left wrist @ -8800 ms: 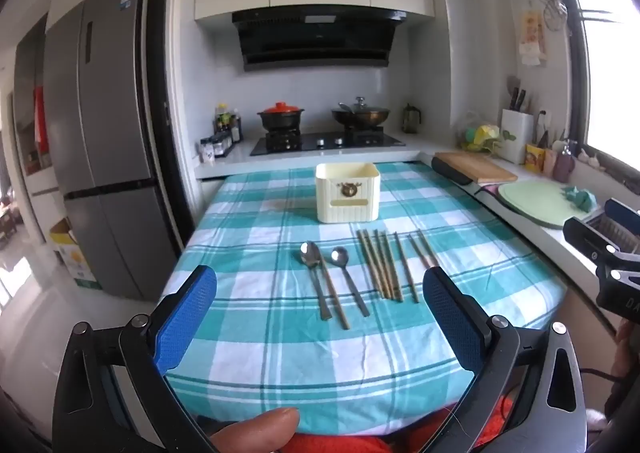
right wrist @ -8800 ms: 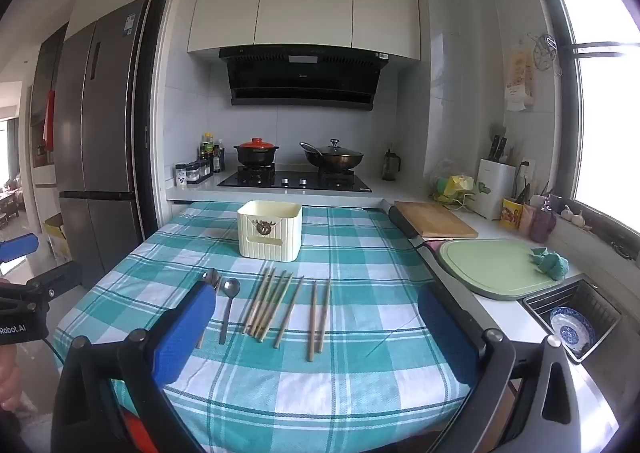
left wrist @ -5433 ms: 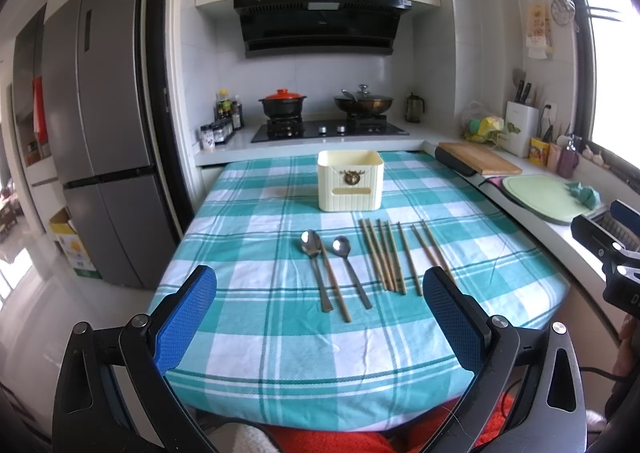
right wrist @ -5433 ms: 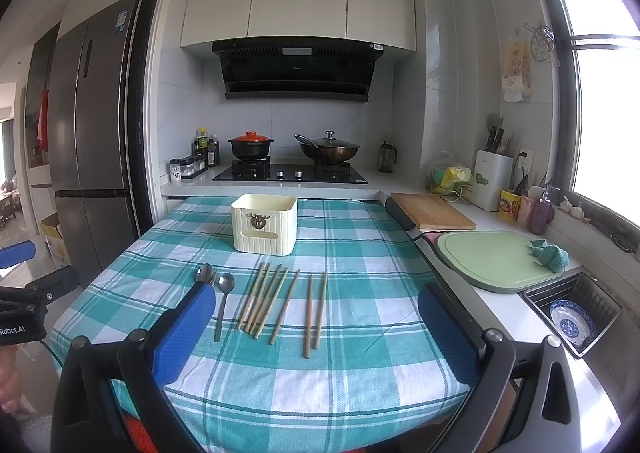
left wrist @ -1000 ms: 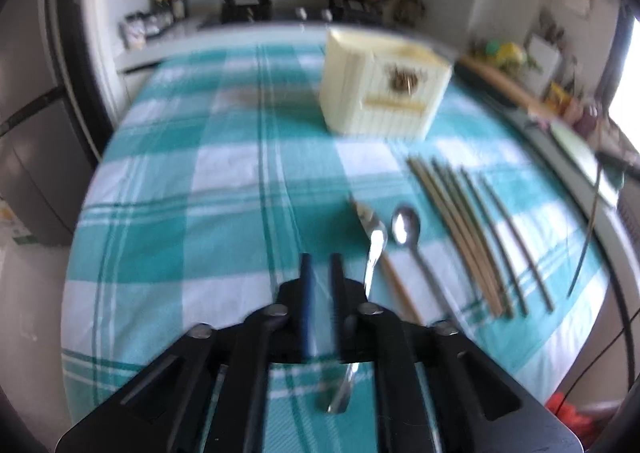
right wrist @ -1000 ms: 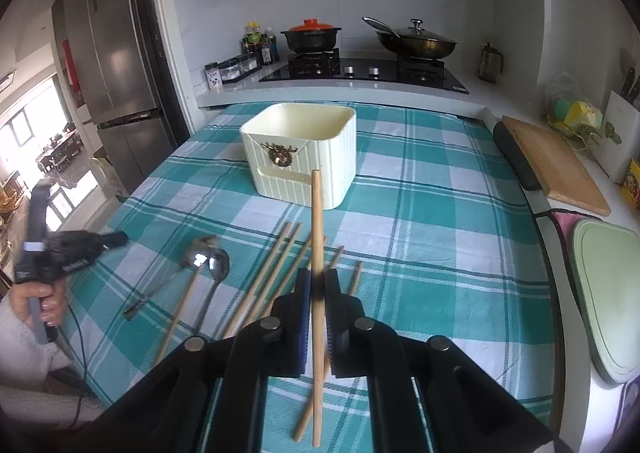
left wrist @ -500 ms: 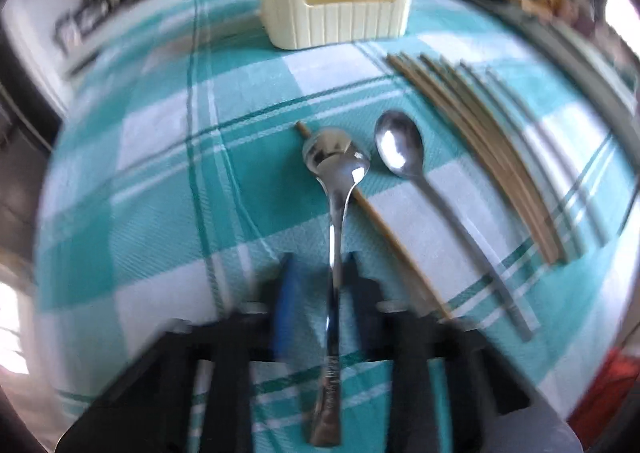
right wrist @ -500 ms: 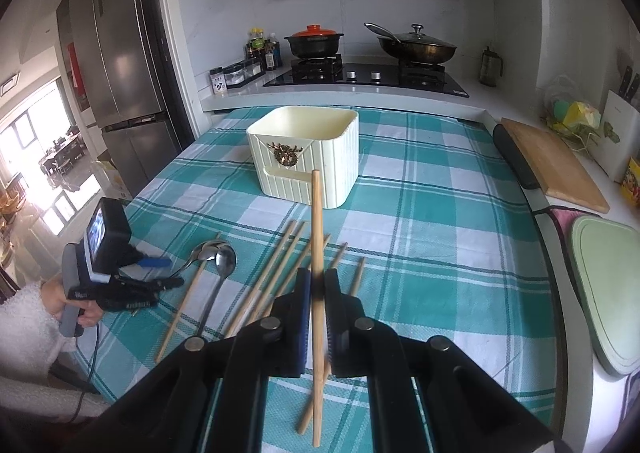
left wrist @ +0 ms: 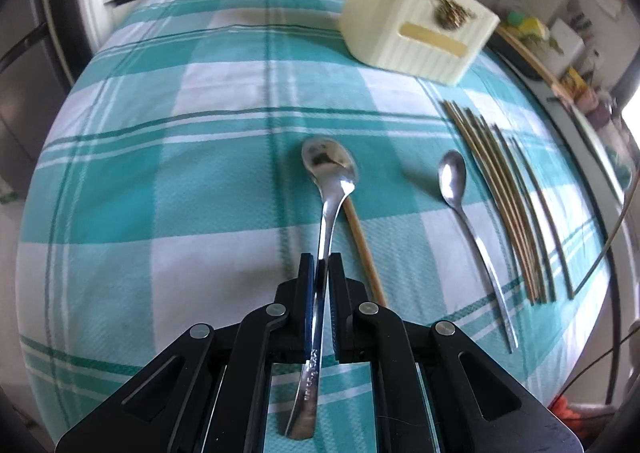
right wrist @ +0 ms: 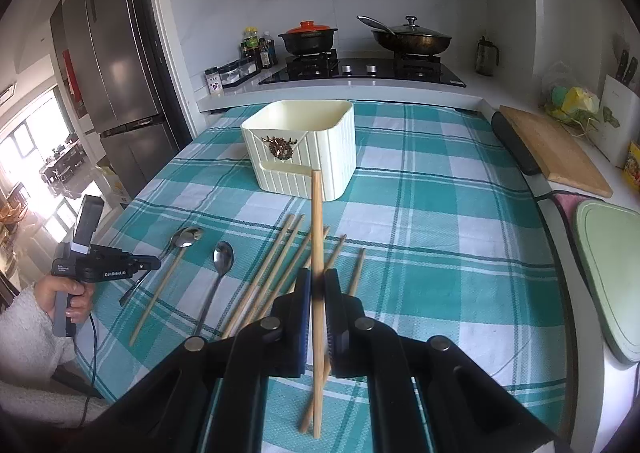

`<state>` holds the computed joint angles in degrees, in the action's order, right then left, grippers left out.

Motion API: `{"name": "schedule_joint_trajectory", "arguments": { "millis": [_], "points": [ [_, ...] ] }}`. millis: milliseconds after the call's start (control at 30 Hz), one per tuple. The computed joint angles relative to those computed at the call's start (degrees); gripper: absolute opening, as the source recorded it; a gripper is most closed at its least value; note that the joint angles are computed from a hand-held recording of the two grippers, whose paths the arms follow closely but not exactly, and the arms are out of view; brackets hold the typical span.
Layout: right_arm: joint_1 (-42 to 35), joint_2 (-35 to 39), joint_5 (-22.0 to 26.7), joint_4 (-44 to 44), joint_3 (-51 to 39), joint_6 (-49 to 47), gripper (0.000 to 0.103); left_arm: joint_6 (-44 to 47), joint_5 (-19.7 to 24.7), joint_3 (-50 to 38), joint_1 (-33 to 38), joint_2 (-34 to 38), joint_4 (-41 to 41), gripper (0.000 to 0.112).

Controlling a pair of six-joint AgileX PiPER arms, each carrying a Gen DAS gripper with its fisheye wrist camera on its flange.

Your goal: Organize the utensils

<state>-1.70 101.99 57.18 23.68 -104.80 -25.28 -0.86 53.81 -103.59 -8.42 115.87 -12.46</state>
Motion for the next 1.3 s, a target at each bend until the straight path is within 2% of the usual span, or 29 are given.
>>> {"name": "schedule_joint_trajectory", "arguments": {
  "millis": [400, 833, 933, 1000, 1033, 1100, 1133, 1167, 1200, 1300],
  "points": [
    [0.69, -0.07, -0.41, -0.30, 0.28, -0.03, 0.007, -2.46, -1.15, 0.31, 0.40, -0.33, 3.27, 0.010],
    [-0.20, -1.41, -1.31, 0.98, 2.65, -1.08, 0.007, -5.49, 0.18, -2.71, 0.32, 1.10, 8.68, 0.013],
    [-0.34, -1.52, -1.31, 1.04, 2.80, -1.00, 0.007, -2.97, 1.82, -5.10, -0.94, 2.42, 9.87, 0.030],
    [-0.40, -1.68, -1.34, 1.10, 2.99, -0.86, 0.007, -2.40, 1.14, -5.70, -2.48, 2.89, 12.54, 0.053],
    [-0.38, -1.60, -1.27, 1.08, 2.85, -0.75, 0.007, -2.13, 1.04, -6.36, -3.14, 3.44, 13.64, 0.055],
    [-0.42, -1.54, -1.19, 1.10, 2.73, -0.80, 0.007, -2.24, 3.31, -10.33, -4.31, 6.30, 16.35, 0.051],
    [-0.41, -1.65, -1.20, 1.13, 2.84, -0.77, 0.007, -2.60, 5.18, -13.20, -4.81, 8.40, 17.86, 0.043],
    [-0.44, -1.59, -1.10, 1.22, 2.71, -0.80, 0.007, -2.14, 6.46, -14.85, -4.73, 9.64, 17.63, 0.019],
    [-0.44, -1.59, -1.03, 1.23, 2.60, -0.76, 0.007, -1.73, 5.97, -15.01, -4.40, 9.73, 16.50, 0.013],
    [-0.59, -1.85, -1.14, 1.21, 2.79, -0.60, 0.007, -1.18, 9.01, -18.52, -2.99, 11.11, 12.89, 0.009]
  ]
}}
